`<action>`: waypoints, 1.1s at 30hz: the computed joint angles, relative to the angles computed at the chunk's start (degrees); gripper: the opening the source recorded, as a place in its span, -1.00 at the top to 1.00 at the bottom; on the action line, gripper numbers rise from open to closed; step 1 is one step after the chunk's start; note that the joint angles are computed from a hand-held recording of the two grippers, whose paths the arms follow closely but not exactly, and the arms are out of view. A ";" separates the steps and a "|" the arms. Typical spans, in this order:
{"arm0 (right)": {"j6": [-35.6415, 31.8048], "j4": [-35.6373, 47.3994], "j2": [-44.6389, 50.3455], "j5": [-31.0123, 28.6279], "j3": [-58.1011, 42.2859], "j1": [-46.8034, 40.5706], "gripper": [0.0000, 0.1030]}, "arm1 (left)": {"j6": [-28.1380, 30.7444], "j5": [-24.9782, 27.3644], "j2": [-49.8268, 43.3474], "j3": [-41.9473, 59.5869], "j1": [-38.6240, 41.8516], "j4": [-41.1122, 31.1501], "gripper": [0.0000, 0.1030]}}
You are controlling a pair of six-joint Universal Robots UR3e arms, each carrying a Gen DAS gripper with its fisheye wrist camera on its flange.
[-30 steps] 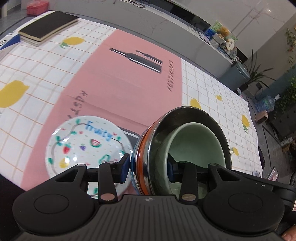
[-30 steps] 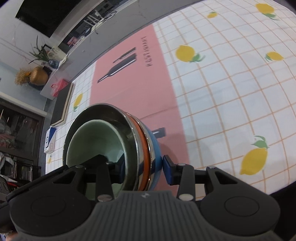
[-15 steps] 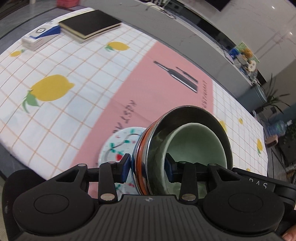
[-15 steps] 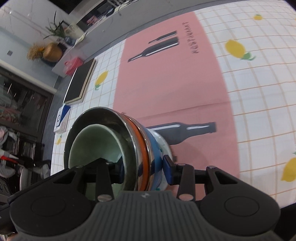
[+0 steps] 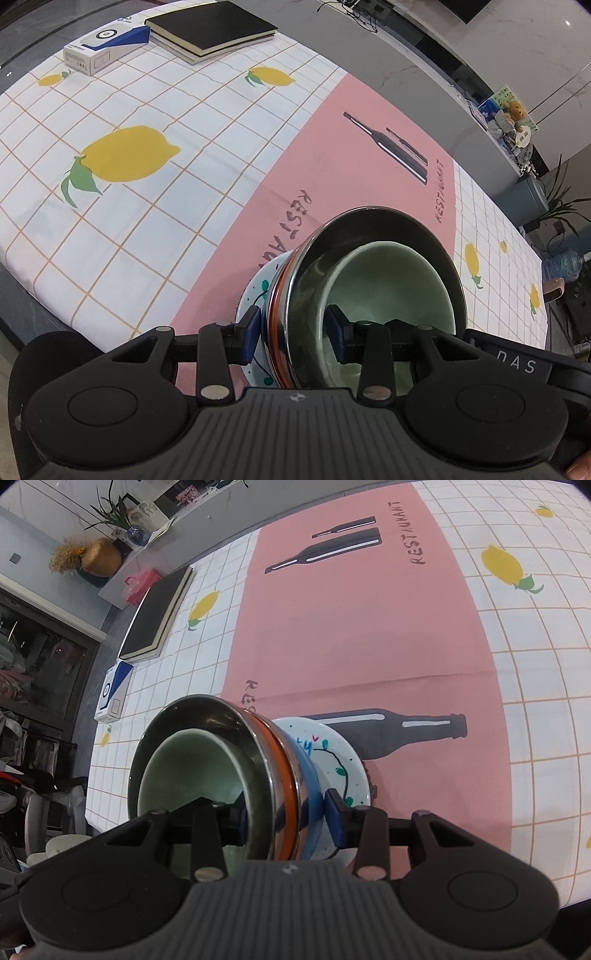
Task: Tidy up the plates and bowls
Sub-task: 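Lift the bowl stack with both grippers and lower it onto the Fruity plate, then open both grippers and pull them back from the bowl stack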
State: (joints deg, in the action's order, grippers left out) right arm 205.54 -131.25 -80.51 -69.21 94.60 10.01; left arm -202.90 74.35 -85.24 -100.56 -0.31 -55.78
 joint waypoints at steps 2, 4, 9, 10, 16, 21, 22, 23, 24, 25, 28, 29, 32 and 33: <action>0.01 -0.20 0.16 0.03 -0.10 0.02 0.23 | 0.03 0.35 -0.07 0.04 -0.16 0.29 0.17; -0.02 -0.16 0.30 0.10 -0.28 -0.04 0.23 | 0.04 0.40 -0.16 0.18 -0.17 0.20 0.17; -0.07 0.98 0.30 0.28 -0.54 -0.30 0.22 | 0.30 1.21 -0.46 0.62 -0.70 0.26 0.24; -0.17 1.46 0.38 0.30 -0.74 -0.31 0.23 | 0.26 1.79 -0.66 0.90 -1.15 0.35 0.24; -0.45 1.27 -0.03 1.42 0.24 -0.98 0.19 | 0.58 3.27 -1.50 1.90 -2.23 0.54 0.23; -1.07 0.86 -1.22 -0.33 0.59 -0.63 0.01 | 0.30 3.77 -1.76 2.20 -2.58 0.64 0.23; -1.45 0.60 -1.54 -0.83 0.80 -0.50 -0.01 | 0.25 4.19 -1.88 2.23 -2.85 1.03 0.22; -1.87 0.15 -1.92 -1.16 1.16 -0.46 -0.01 | 0.20 4.70 -1.93 2.11 -3.14 1.77 0.18; -2.24 -0.18 -2.38 -1.28 1.57 -0.50 -0.04 | 0.23 5.28 -1.90 1.90 -3.46 2.66 0.04; -2.53 -0.55 -2.89 -1.38 2.01 -0.59 -0.06 | 0.33 5.79 -1.74 1.55 -3.74 3.73 -0.08; -3.52 -3.14 -5.07 -1.82 4.20 -0.92 -0.13 | 0.86 7.31 -0.82 0.73 -4.67 7.07 -0.15; -3.78 -4.07 -6.00 -2.42 4.95 -0.95 -0.17 | 1.37 7.62 -0.46 0.63 -4.96 8.01 -0.16; -4.82 -6.78 -8.98 -4.43 7.08 -1.03 -0.27 | 2.82 9.80 0.41 0.43 -6.49 11.90 -0.19; -5.30 -7.66 -10.07 -5.02 7.81 -1.16 -0.30 | 3.38 10.85 0.56 0.40 -7.19 13.42 -0.20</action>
